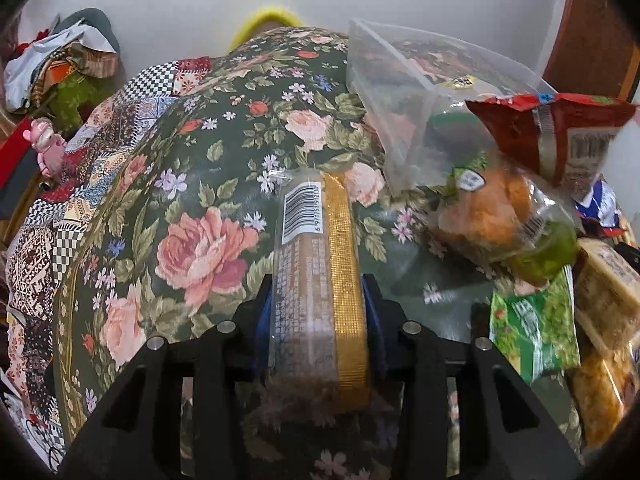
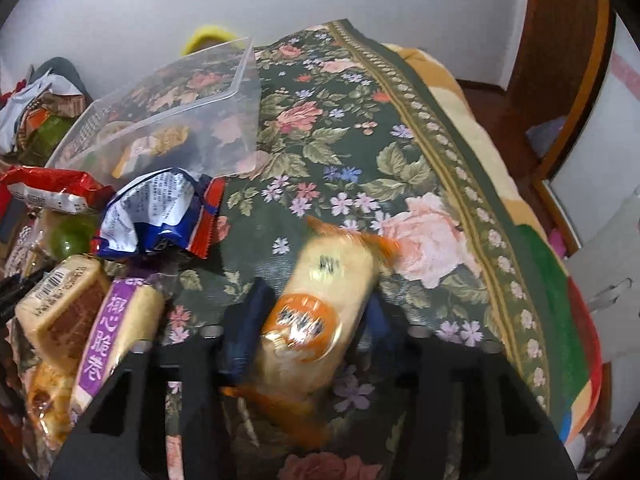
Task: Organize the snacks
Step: 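Grasp the gold-striped biscuit pack with the left gripper while the right grasps the orange-labelled cake, then carry both packs over the clear box and release them inside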
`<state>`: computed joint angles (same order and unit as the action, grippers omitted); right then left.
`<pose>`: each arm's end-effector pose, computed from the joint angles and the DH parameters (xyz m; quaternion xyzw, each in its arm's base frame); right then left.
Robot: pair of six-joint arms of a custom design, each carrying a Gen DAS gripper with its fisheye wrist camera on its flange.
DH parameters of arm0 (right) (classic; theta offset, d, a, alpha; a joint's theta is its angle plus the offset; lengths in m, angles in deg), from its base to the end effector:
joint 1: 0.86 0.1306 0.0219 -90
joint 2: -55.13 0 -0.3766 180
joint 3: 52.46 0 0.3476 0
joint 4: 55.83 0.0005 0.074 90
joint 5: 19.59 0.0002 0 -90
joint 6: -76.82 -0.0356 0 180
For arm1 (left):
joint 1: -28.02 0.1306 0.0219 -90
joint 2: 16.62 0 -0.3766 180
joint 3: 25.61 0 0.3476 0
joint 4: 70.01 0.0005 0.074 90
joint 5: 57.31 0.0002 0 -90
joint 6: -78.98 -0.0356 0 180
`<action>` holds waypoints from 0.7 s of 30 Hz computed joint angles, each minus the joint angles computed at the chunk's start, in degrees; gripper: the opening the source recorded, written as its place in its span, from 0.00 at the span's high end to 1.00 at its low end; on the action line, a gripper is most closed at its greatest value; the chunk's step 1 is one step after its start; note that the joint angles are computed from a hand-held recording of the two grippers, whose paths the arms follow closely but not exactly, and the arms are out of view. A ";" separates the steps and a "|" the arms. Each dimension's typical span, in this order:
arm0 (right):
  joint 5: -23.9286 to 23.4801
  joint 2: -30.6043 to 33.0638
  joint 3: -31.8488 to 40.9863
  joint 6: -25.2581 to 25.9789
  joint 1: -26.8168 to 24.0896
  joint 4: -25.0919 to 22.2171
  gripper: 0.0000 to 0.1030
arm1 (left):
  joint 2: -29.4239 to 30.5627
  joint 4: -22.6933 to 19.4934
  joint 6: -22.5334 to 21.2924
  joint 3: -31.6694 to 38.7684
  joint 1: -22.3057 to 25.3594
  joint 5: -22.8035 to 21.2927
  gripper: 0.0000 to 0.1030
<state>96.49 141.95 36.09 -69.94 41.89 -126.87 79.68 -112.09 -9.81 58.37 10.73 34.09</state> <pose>0.2942 0.2500 0.4179 0.1571 0.9463 -0.0099 0.2824 0.4450 -0.1399 0.3415 0.1369 0.9422 -0.0606 0.2998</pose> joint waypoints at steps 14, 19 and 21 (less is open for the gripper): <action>3.26 -2.52 2.82 4.05 -0.03 1.76 0.69 | -3.92 -2.99 -0.03 2.54 1.13 1.89 0.67; 4.83 -1.74 6.09 7.57 -0.06 3.67 0.69 | -5.05 -4.49 -0.50 5.35 0.70 2.77 1.00; 4.68 -1.40 7.22 9.02 -0.33 4.86 0.69 | -4.78 -5.01 -1.74 6.39 0.41 3.00 1.00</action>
<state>101.17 140.55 43.31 -60.92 41.56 -122.01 74.90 -117.10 -11.54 64.76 11.14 37.09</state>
